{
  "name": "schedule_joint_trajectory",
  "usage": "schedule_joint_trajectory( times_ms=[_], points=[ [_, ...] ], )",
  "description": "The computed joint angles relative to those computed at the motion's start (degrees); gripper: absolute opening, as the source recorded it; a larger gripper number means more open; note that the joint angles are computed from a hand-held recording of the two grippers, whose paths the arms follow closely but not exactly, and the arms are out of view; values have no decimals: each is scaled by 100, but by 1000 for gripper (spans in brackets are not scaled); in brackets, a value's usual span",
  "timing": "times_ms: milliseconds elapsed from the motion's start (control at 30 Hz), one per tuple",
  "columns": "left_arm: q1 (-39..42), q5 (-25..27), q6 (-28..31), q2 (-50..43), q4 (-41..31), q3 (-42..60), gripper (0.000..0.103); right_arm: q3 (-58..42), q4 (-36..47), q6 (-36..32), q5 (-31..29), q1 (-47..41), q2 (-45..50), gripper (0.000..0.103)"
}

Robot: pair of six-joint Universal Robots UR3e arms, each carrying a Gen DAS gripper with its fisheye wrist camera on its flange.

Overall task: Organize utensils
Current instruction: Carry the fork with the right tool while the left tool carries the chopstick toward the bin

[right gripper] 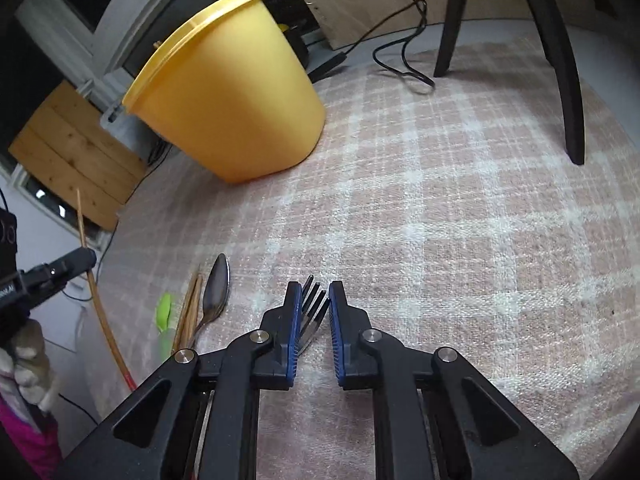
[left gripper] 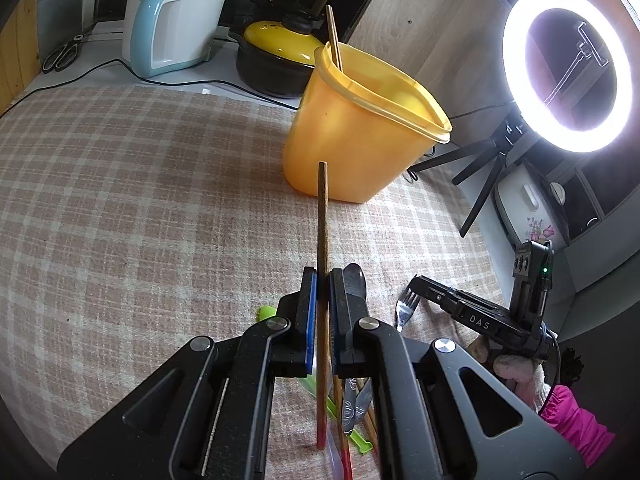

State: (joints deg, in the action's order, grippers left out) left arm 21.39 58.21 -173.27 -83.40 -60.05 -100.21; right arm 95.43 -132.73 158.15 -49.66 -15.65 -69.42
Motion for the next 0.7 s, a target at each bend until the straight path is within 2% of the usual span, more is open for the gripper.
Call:
schedule_joint_trajectory(
  times_ms=[167,333,367,500,700],
  points=[
    [118,-63,41,73,-40,-87,3,-153,744,-232,350,-156,24,15],
    [199,-126,100,138,-75,-164,3,343,776,-2,782,-487,-162,15],
    [205,-129,107,137,-74,-169,3,434,648,67,806,-504,-179,10],
    [222,-145,131,160,-89,-168,3,467,515,107,720,-423,-278,3],
    [295,-195,172,288,-119,-189,3,207,812,-160,538,-219,-755,2]
  ],
)
